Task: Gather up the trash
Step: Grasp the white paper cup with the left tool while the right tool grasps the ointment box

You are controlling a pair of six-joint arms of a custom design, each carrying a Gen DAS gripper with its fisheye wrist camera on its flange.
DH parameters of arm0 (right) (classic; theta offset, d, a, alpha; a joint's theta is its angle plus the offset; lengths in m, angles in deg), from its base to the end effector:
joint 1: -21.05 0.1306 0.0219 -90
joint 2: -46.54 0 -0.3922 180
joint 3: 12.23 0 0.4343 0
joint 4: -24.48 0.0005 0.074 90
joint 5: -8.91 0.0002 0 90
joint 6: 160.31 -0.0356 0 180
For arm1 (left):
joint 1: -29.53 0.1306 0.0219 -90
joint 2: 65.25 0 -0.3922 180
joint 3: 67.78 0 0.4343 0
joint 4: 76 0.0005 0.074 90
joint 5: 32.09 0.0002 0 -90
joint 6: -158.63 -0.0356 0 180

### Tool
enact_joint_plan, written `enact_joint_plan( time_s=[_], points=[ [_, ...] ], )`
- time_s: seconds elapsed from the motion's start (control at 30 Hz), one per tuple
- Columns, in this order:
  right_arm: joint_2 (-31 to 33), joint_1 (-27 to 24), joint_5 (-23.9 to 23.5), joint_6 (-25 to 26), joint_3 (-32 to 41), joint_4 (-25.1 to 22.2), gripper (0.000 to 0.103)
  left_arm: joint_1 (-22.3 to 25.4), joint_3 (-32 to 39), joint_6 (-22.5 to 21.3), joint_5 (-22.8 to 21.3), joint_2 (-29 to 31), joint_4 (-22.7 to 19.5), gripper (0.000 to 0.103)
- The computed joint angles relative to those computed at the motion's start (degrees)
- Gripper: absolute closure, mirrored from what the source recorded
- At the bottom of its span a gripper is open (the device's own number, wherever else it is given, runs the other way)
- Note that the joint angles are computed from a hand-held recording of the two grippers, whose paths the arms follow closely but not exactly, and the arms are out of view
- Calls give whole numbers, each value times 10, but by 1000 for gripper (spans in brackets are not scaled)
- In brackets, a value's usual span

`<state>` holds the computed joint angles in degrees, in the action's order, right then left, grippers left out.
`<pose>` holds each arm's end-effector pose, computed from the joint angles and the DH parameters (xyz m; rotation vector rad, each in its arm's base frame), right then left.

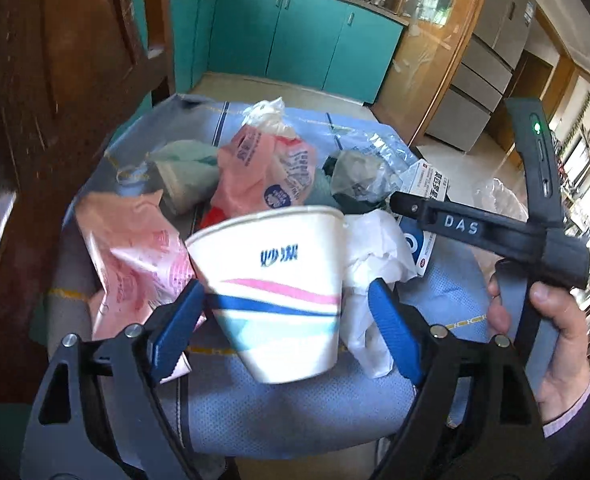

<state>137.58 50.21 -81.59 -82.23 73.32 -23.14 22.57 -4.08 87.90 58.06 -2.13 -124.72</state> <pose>0.4603 0.2566 0.3934 -0.3820 2.4955 0.3057 0.3492 -0.0432 0.4031 -0.2585 2.4083 -0.2133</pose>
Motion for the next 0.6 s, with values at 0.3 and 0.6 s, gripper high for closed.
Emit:
enact_joint_plan(
  time_s=[0.3,0.6],
  points=[
    [0,8,3,27,-7,3,53,12,-2,14,32,3,-3,15],
    [-44,-1,-9,49,-34,3,77,33,-7,26,54,9,-11,13]
  ],
)
